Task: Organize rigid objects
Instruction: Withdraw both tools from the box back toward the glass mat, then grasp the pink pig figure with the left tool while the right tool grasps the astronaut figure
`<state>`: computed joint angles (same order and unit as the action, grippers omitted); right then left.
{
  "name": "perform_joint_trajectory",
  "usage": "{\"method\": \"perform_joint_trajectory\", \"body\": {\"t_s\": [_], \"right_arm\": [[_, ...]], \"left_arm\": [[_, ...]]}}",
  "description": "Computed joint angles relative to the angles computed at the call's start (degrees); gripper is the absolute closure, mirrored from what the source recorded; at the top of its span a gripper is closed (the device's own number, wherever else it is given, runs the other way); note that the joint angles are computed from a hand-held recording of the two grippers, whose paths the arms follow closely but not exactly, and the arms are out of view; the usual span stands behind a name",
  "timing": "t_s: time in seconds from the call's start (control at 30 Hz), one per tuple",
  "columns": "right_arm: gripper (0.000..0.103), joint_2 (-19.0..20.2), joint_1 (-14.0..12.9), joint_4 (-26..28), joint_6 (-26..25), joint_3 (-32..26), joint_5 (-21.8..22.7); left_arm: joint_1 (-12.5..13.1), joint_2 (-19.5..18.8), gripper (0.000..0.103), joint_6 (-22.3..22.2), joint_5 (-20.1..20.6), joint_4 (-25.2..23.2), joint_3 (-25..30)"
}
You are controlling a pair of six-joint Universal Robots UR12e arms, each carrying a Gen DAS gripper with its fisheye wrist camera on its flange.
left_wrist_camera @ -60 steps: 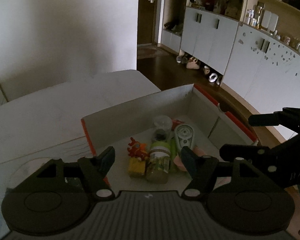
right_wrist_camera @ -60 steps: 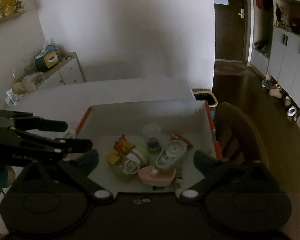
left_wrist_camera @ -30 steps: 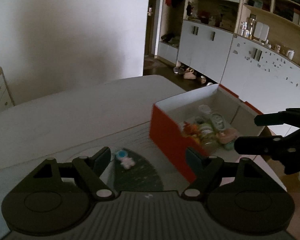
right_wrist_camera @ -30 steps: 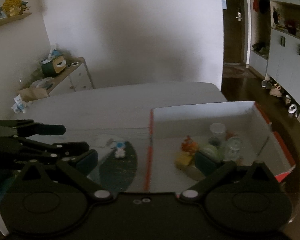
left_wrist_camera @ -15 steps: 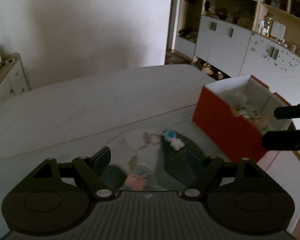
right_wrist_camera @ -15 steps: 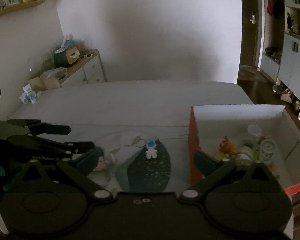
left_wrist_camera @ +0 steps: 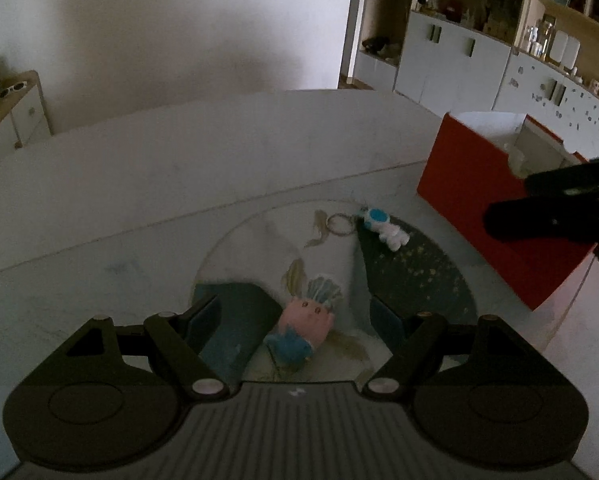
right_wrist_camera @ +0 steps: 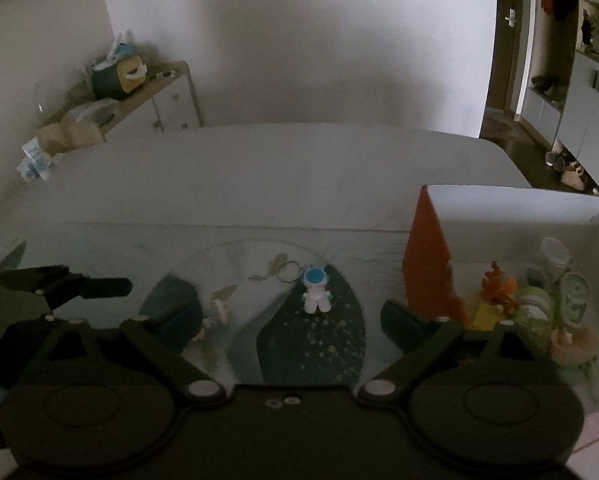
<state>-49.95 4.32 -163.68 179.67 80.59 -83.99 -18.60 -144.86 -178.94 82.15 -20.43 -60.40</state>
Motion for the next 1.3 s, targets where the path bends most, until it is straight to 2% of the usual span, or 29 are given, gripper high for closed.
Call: {"method": "perform_joint_trajectory", "body": {"t_s": [0.3, 0.67, 0.9, 1.0, 1.07, 1.17, 1.3], "right_arm": [[0.016, 3.83, 0.75, 4.23, -2.3, -5.06, -1.93], [0.028, 7.56, 0.81, 10.12, -2.57, -10.39, -3.25], [0.043, 9.38, 0.68, 13.02, -2.26, -13.07, -4.56], [0.046, 9.9, 0.62, 13.75, -1.84, -13.86, -4.9], [0.051, 10.08, 0.59, 14.08, -1.89, -14.15, -4.83], [0.052, 10.37, 0.65, 14.03, -2.71, -14.51, -4.92], [0.061, 10.59, 0.72, 13.81, -3.75, -14.85, -4.74]], "left_arm": [[0.13, -1.67, 0.022, 2.35, -1.36, -0.14, 1.04], [0.51, -2.9, 0.022, 1.08, -2.62, -1.06, 2.44], [0.55, -3.37, 0.022, 1.41, -3.34, -0.54, 2.83], [0.58, -3.39, 0.031, 1.62, -3.69, -0.37, 2.81], [0.56, -3.41, 0.032, 1.68, -3.72, -0.52, 2.87], [0.46, -3.41, 0.043, 1.85, -3.11, -0.44, 2.81], [0.38, -3.44, 0.047, 2.3, -2.49, 0.0, 2.68]]}}
